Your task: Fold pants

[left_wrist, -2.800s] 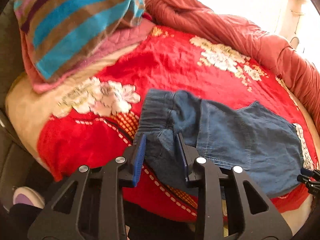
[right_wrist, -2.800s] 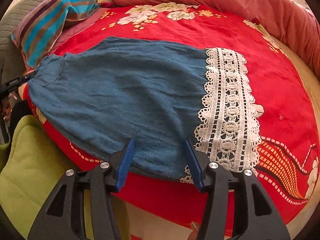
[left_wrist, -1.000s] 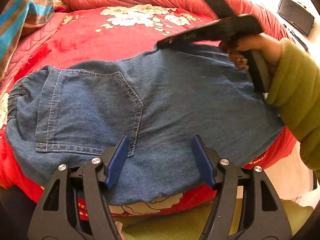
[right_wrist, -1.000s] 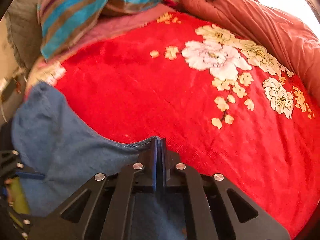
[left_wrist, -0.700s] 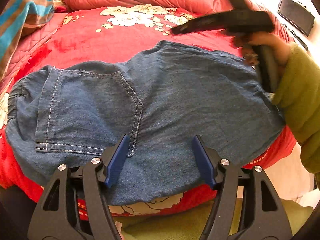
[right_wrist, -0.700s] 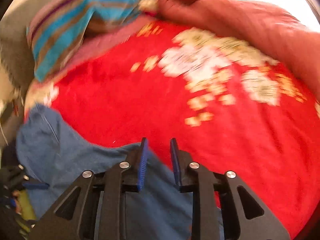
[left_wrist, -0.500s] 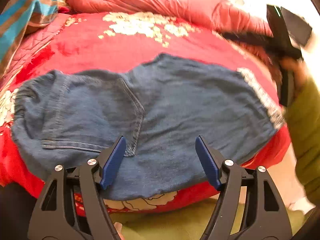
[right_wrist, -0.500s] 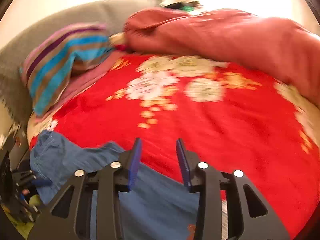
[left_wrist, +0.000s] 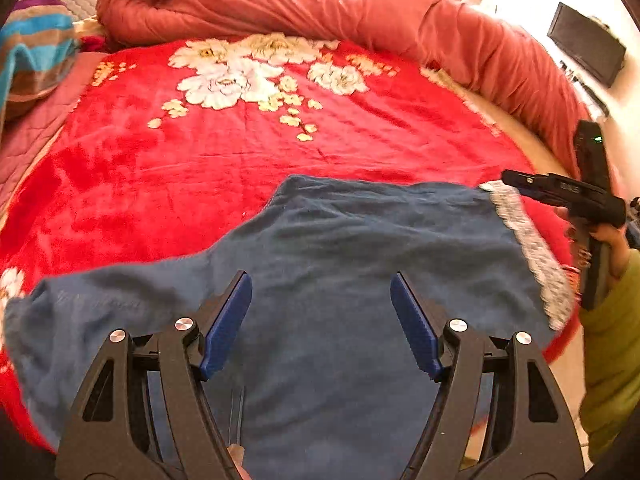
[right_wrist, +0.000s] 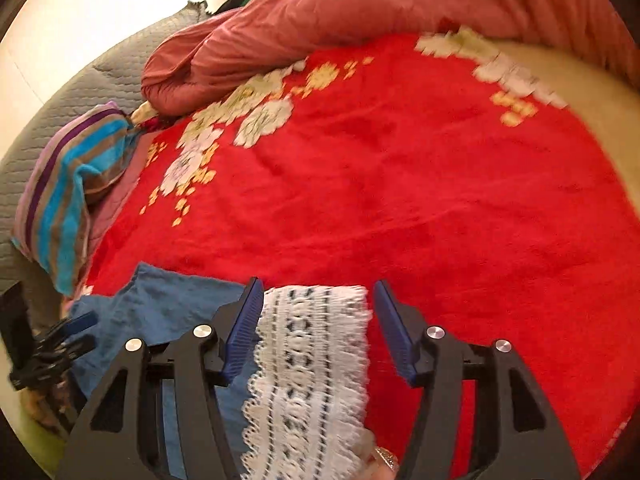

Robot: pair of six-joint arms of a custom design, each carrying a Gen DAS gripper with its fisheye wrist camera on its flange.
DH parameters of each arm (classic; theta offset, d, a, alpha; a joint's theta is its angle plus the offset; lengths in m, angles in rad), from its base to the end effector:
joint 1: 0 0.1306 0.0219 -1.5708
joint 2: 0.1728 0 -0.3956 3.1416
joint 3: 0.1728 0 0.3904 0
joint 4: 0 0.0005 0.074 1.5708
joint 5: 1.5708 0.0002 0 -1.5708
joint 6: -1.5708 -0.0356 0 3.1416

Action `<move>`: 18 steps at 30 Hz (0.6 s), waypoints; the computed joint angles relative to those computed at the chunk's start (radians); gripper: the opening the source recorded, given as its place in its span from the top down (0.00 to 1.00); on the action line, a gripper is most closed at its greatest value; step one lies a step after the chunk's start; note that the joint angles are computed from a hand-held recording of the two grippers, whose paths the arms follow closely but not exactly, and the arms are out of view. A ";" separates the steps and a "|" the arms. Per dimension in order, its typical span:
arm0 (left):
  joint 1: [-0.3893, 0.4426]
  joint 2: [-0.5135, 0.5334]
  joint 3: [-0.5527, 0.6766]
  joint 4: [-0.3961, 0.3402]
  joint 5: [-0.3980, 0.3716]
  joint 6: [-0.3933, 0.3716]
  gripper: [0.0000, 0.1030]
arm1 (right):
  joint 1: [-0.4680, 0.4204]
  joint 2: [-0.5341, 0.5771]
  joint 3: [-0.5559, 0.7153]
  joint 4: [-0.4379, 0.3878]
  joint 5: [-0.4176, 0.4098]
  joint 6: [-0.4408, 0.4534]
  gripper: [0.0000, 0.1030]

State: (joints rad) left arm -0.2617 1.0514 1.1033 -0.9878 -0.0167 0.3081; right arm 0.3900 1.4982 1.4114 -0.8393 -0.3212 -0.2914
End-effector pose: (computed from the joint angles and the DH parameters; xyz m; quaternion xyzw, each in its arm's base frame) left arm 0.3306 -0.0885 0.4346 -0.0246 0.9497 -0.0801 0.3018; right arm 0.4723 0.2057 0.4041 -0.0967 0.9327 0.2474 0.2441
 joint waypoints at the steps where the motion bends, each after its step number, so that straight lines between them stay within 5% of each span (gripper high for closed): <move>1: 0.001 0.014 0.002 0.002 -0.007 -0.003 0.38 | 0.003 0.012 0.006 -0.013 -0.009 -0.007 0.45; 5: 0.018 0.061 -0.010 -0.004 -0.020 0.002 0.38 | 0.021 -0.004 -0.032 0.038 -0.020 0.028 0.77; 9: 0.011 0.060 -0.031 0.011 -0.047 -0.007 0.38 | 0.026 -0.075 -0.089 0.129 0.045 0.053 0.78; 14: 0.006 0.049 -0.046 0.028 -0.055 -0.001 0.37 | 0.055 -0.048 -0.068 0.080 0.215 0.154 0.79; 18: 0.008 0.046 -0.054 0.042 -0.056 -0.004 0.37 | 0.050 -0.041 -0.083 0.086 0.212 0.142 0.78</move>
